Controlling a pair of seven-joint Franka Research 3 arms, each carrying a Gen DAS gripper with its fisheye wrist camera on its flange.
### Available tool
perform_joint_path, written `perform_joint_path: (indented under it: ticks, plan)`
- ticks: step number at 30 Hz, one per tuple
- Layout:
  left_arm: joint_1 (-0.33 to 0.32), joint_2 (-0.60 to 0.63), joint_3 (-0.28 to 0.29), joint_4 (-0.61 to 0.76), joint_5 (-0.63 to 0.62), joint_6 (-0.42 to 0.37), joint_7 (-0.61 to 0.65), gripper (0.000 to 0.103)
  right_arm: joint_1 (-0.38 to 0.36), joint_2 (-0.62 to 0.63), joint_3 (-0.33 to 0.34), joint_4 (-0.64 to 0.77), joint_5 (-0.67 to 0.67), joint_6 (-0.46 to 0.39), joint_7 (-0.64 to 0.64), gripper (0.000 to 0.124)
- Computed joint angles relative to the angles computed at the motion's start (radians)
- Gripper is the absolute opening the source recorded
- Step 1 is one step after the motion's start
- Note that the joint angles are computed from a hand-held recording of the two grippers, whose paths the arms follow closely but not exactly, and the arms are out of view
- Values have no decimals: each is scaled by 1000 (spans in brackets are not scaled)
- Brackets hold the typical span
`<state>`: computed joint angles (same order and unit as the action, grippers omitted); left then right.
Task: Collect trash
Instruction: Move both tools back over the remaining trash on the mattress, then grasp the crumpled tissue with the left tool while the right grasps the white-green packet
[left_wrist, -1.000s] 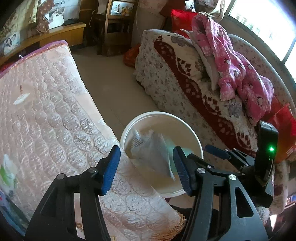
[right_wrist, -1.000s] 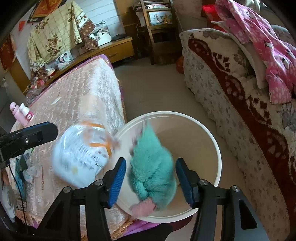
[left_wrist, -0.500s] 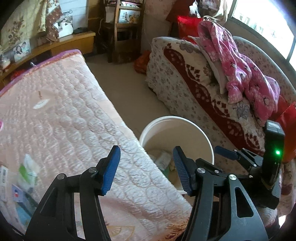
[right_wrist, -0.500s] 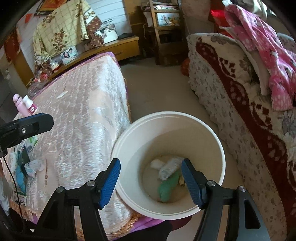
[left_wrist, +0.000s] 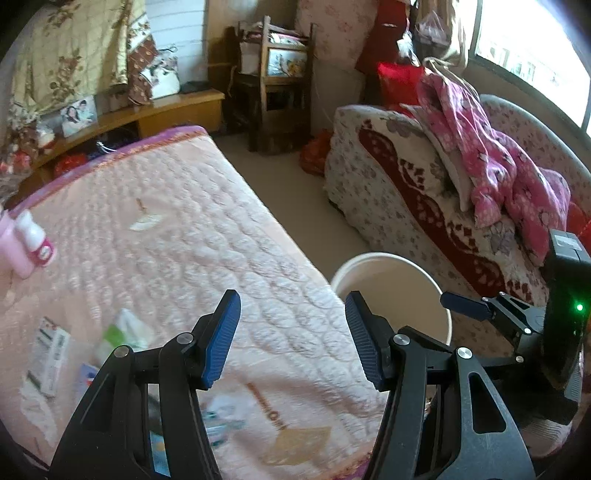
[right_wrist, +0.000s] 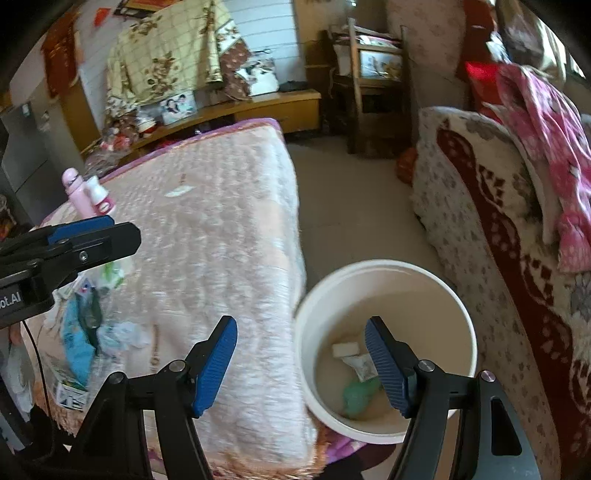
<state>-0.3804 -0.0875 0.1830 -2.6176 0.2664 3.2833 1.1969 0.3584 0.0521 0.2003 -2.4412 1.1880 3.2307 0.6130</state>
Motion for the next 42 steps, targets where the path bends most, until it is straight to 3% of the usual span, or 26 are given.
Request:
perform_joint_path:
  ticks: [5, 15, 21, 28, 35, 37, 39, 42]
  plan:
    - [157, -59, -100, -50, 12, 9, -5, 58, 31, -6, 18, 17, -14, 1, 15, 70]
    - [305, -163, -136, -144, 41, 26, -7, 58, 93, 8, 44, 62, -61, -10, 56, 72]
    - [340, -214, -87, -198, 52, 34, 8, 58, 114, 27, 58, 76, -177, -15, 165, 74]
    - [306, -267, 60, -248, 62, 21, 50, 58, 134, 45, 62, 85, -360, -18, 320, 74]
    - [303, -329, 212, -293, 29, -24, 176, 58, 121, 87, 88, 114, -482, -40, 414, 75]
    - [261, -349, 310, -298, 9, -50, 229, 58, 133, 106, 75, 128, -529, -53, 454, 75]
    - [212, -369, 410, -298, -20, -79, 281, 58, 181, 125, 21, 141, -620, -66, 539, 75]
    - [184, -386, 502, -300, -62, -105, 347, 58, 177, 156, 24, 168, -681, -90, 597, 75]
